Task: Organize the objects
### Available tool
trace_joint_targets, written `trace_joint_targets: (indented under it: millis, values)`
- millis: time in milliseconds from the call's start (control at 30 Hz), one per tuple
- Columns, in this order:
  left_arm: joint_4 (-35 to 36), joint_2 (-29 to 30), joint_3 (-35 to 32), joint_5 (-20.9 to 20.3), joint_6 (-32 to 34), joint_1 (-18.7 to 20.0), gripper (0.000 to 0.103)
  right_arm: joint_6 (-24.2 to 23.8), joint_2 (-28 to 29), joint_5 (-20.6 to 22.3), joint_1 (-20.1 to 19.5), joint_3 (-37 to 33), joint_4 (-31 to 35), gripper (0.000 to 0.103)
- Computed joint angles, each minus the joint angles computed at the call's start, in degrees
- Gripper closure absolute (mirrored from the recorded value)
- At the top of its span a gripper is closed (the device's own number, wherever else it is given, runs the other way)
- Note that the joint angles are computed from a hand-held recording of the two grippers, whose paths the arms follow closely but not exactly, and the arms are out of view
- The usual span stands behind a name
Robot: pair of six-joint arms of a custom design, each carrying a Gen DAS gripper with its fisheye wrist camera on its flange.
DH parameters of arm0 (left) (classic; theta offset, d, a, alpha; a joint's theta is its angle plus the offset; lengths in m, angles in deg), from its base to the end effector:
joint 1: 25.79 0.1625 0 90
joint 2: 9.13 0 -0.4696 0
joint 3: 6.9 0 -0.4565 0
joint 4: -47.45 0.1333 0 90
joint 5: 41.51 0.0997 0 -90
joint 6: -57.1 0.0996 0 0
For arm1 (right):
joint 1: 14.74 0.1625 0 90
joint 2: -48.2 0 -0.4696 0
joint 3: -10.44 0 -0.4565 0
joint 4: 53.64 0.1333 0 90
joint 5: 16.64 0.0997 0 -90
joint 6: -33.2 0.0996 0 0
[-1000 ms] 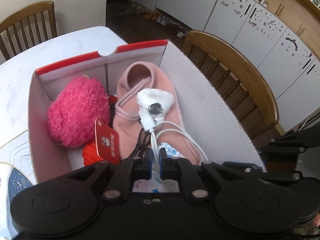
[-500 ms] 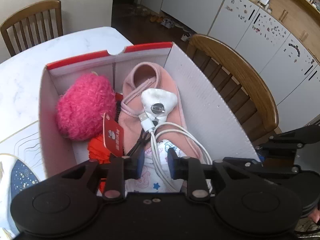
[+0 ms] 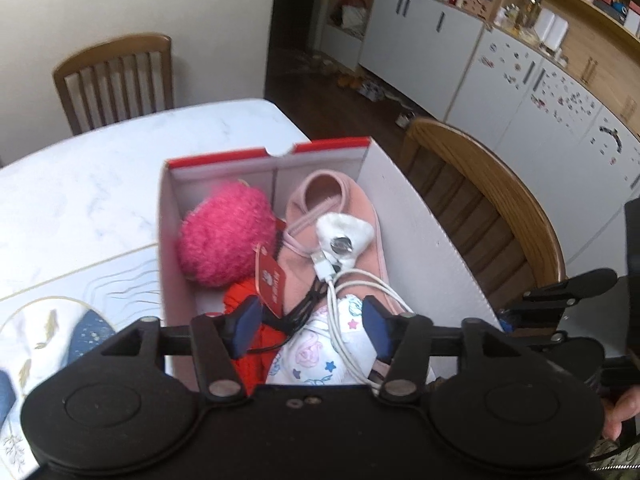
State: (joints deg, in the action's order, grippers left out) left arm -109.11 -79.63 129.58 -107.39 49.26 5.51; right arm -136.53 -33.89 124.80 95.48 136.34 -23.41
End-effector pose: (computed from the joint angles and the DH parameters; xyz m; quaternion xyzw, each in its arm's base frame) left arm -0.2883 -0.3789 0.0983 0.4190 0.8836 -0.1188 0.1720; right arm 0.1610 -0.2767 0.2245 0.0174 -0.8941 0.2337 0.3818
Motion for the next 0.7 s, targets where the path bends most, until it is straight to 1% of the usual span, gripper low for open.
trace_joint_targets:
  millis: [167,233,333,433,533,700]
  values:
    - [-0.7,-1.9,1.1,2.0,-2.0,-1.3,0.036,-0.5,-0.3,-0.4,-0.3,0.1,0.0,0.092]
    - [-0.8,-2.7,1.4,2.6,-2.0,-1.5,0.028,-0.4,-0.3,-0.4,-0.3,0.0,0.1,0.092]
    - [-1.1,-3.9,1.8,2.5,-1.8,-1.4,0.021,0.8,-0.2,-0.4,-0.2,-0.2,0.4,0.092]
    - [-1.6,-4.7,2.0,2.2,-0.8,-1.1,0.021,1.2,-0.1,0.9,0.6,-0.2,-0.4,0.092]
    - [-2.3,-5.7,2.4,1.8,0.3,-0.9,0.021,3.5,0.0,2.2,1.9,-0.7,-0.1,0.092]
    - [-3.4,-7.2,3.3,1.5,1.7,-0.7,0.020,7.2,0.6,6.0,6.0,-1.4,1.1,0.092]
